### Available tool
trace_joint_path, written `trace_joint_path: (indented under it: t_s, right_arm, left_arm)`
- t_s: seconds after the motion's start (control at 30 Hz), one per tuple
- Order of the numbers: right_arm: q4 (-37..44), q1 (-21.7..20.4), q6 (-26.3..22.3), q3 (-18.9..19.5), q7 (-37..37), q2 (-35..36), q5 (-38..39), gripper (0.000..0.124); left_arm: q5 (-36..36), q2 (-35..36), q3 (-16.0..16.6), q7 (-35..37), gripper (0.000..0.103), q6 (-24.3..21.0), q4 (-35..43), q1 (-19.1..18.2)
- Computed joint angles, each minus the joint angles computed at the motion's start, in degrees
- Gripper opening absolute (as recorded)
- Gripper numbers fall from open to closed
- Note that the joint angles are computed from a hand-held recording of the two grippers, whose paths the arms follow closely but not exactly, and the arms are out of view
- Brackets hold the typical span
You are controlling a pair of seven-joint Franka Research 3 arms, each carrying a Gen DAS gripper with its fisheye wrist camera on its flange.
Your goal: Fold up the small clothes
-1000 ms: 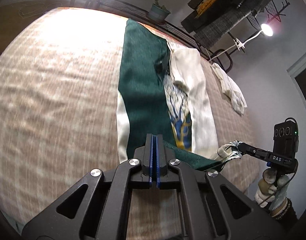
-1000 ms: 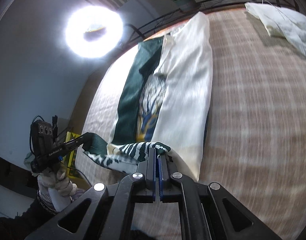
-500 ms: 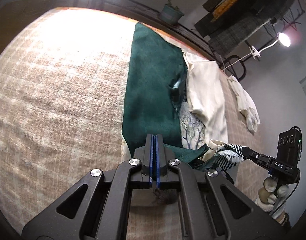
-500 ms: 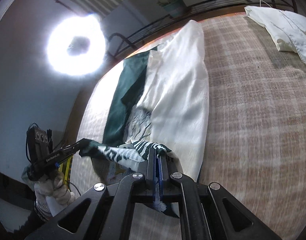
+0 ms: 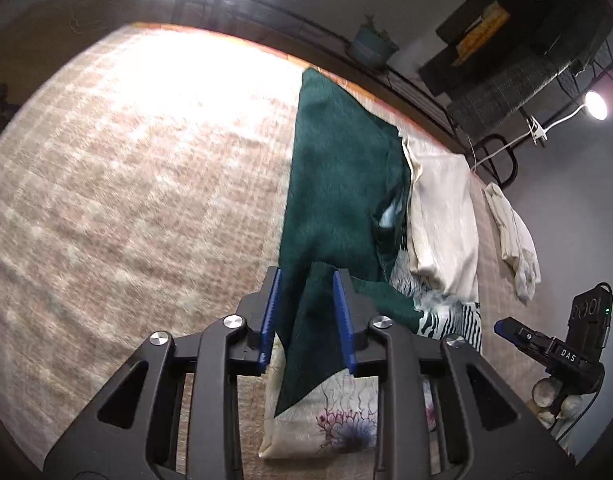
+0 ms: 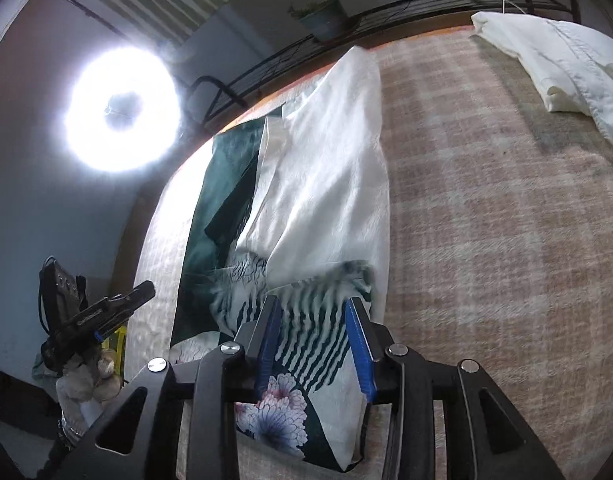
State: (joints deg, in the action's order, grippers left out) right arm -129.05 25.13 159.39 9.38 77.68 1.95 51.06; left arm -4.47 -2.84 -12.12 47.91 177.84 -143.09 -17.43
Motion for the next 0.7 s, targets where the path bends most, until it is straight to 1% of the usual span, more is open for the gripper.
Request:
trace_joint_path:
  t_s: [0.07,0.13,0.17,0.33,0.37,0.43,0.47,0.53,0.6,0.63,0.67,0.7]
  right_arm:
    - [0.0,0.1,1.0,-0.2,2.0,0.0,-3.5,0.036]
    - [0.2,-0.1,1.3,-0.3,2.5,0.2,-4.2,0.036]
    - [0.5,-0.3,1.3,-0.5,2.8,0.4,-4.2,0.036]
    - [2.4,-1.2,1.7,-0.7,3.2,2.0,-4.8,0.036]
    - [3.0,-1.5,1.4,-0.7,3.0,2.5,-4.6,0.036]
    - [4.1,-2.1,0.9,-0.6,2.4,3.5,-4.0,0.036]
    - [4.7,-2.5,0.4,-0.5,1.5,4.1,-3.1,0.036]
    - [6.1,-3.1,-0.3,-0.4,0.3,5.2,-2.7,0.037]
    - [7.5,-3.8,-0.6,-0.3,-1.5,6.4,-2.3,0.04]
    - [8.0,-4.1,-0.6,-0.2,-2.1,6.8,-2.0,0.042]
    - [8.8,-4.6,-0.5,-0.2,-2.9,7.7,-1.5,0.043]
    - [9.5,-5.0,-0.5,-0.2,-3.3,8.4,-1.2,0.045]
  left_arm:
    - [3.4,-0.2,-0.5,-2.3,0.025,-0.6,0.2,1.0]
    - [6.7,0.0,-1.1,-4.7,0.025,-0.9,0.7,1.7]
    - [7.3,0.2,-1.0,-4.8,0.025,-1.2,1.1,1.7]
    - [6.6,3.3,-1.3,-0.5,0.025,-2.4,5.9,1.2]
    - [7.5,4.4,-1.4,-0.4,0.025,-3.0,7.6,1.4]
    - [6.6,7.0,-1.9,1.7,0.025,-3.6,11.4,2.2]
    - [6.4,8.2,-2.2,2.5,0.027,-3.9,13.2,2.7]
    - [5.5,11.6,-3.4,5.1,0.034,-4.4,17.8,4.0]
    - [7.1,16.0,-3.2,5.6,0.037,-4.9,23.7,4.1]
    - [6.7,18.0,-4.3,6.9,0.041,-5.4,26.3,5.0]
    - [6.1,20.6,-5.5,8.4,0.042,-6.2,29.6,6.0]
    - [6.2,23.2,-5.9,9.2,0.043,-7.1,32.8,6.2]
